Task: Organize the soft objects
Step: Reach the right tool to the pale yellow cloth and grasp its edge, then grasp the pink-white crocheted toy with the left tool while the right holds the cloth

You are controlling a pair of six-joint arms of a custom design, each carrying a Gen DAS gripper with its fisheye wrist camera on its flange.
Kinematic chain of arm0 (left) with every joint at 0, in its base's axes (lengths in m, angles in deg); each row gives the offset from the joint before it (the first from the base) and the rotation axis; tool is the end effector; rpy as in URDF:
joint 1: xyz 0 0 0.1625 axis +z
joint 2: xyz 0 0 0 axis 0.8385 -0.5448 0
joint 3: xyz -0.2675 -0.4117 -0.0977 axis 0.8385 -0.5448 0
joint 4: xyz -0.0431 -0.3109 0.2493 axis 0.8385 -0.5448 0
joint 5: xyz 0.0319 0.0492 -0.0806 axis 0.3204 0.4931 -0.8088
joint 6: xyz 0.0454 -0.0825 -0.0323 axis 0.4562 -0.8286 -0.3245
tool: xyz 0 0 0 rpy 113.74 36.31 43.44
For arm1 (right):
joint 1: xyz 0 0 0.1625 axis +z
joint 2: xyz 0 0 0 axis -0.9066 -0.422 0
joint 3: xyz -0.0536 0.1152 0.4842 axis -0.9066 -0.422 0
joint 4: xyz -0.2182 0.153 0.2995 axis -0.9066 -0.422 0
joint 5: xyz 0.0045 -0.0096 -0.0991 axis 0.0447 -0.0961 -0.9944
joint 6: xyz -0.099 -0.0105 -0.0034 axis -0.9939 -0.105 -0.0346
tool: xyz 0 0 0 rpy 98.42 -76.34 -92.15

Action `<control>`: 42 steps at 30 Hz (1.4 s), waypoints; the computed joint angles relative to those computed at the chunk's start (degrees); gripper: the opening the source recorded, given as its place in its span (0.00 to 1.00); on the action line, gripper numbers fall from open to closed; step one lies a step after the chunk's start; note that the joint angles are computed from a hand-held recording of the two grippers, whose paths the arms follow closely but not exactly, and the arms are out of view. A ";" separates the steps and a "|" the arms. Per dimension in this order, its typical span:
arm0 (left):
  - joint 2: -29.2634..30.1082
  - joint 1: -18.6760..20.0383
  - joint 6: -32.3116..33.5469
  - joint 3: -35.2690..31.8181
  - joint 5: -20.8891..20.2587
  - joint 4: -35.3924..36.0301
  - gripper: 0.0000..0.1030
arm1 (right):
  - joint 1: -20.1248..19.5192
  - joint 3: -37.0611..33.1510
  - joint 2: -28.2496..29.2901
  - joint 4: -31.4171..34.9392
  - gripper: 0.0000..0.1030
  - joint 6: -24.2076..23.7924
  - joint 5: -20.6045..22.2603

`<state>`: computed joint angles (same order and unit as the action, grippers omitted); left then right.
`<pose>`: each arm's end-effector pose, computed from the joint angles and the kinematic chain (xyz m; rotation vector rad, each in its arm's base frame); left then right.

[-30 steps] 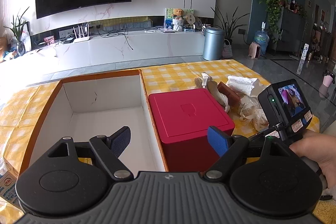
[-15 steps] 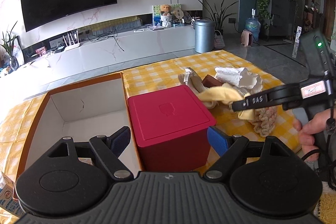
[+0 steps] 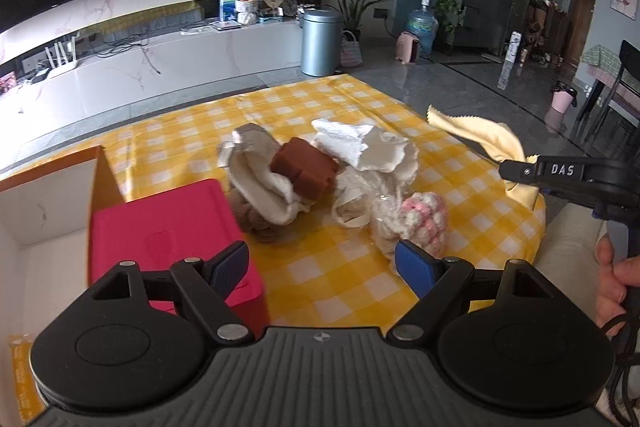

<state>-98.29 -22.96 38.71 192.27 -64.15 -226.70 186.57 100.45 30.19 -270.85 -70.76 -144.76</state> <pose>-0.1757 -0.3827 0.3228 0.4126 2.2406 -0.9913 0.3558 -0.4365 0.1583 0.3653 -2.4917 1.1928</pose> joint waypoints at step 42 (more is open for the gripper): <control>5.83 9.03 4.73 -4.70 -14.50 -1.34 0.05 | -2.13 0.57 0.42 4.64 0.05 0.95 3.27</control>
